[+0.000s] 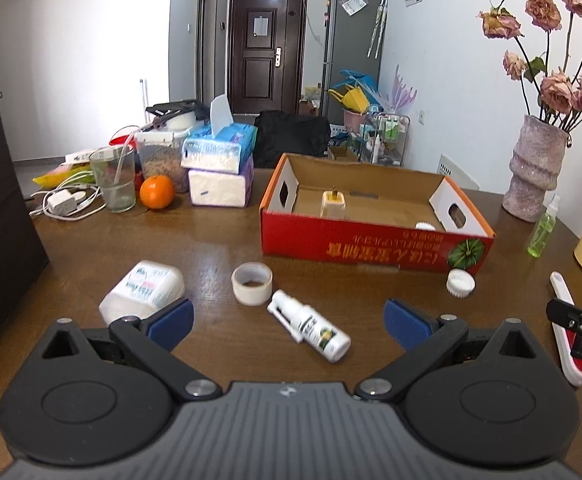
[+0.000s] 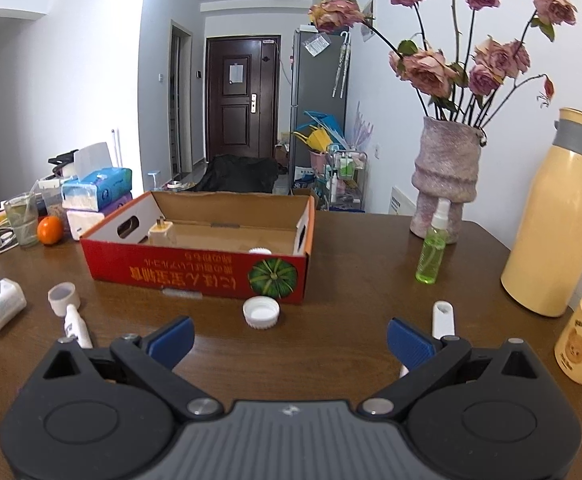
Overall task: Organize rigid objects
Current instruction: 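Withdraw both grippers from the box back over the table, then lower the right gripper onto the blue bottle cap and close on it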
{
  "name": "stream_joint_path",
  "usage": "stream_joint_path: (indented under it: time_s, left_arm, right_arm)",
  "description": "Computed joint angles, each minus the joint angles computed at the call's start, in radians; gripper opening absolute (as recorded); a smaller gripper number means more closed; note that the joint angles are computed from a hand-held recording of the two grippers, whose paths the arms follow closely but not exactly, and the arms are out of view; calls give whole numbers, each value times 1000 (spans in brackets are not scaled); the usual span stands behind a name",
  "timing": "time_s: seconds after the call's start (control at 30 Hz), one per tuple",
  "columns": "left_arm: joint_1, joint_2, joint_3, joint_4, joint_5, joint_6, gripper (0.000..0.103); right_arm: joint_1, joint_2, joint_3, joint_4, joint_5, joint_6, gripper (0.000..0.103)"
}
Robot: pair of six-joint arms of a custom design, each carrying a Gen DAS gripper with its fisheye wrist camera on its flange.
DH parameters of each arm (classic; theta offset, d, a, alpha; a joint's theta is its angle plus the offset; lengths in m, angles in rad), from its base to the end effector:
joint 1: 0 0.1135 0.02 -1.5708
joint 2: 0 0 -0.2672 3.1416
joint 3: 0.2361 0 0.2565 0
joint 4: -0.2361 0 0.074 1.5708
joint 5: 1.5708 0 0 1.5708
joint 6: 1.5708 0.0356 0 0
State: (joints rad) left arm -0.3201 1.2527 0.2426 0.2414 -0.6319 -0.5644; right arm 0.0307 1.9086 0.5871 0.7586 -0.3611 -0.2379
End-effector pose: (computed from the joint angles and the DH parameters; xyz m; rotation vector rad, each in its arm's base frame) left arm 0.1905 -0.0410 0.1166 -0.5593 2.1037 0.2457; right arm 0.3184 0.0224 0.0815 -0.4892 2.0465 0.2607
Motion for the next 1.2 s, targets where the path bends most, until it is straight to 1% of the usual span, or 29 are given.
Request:
stream_joint_path:
  time_s: [0.47,0.77,1.2]
  left_arm:
    - [-190,-129,-55,-210,-123,-186,103]
    - [-306,-178,-74,-350,-184,-321,103]
    - [-435,-256,-126,-534,-215,-522,103]
  right_arm:
    - [-48,-76,-159,58,-49,-50,103]
    - [-14,-92,-261,118,-51,-88,103]
    - [54,-126,-386,160,-64,-116,103]
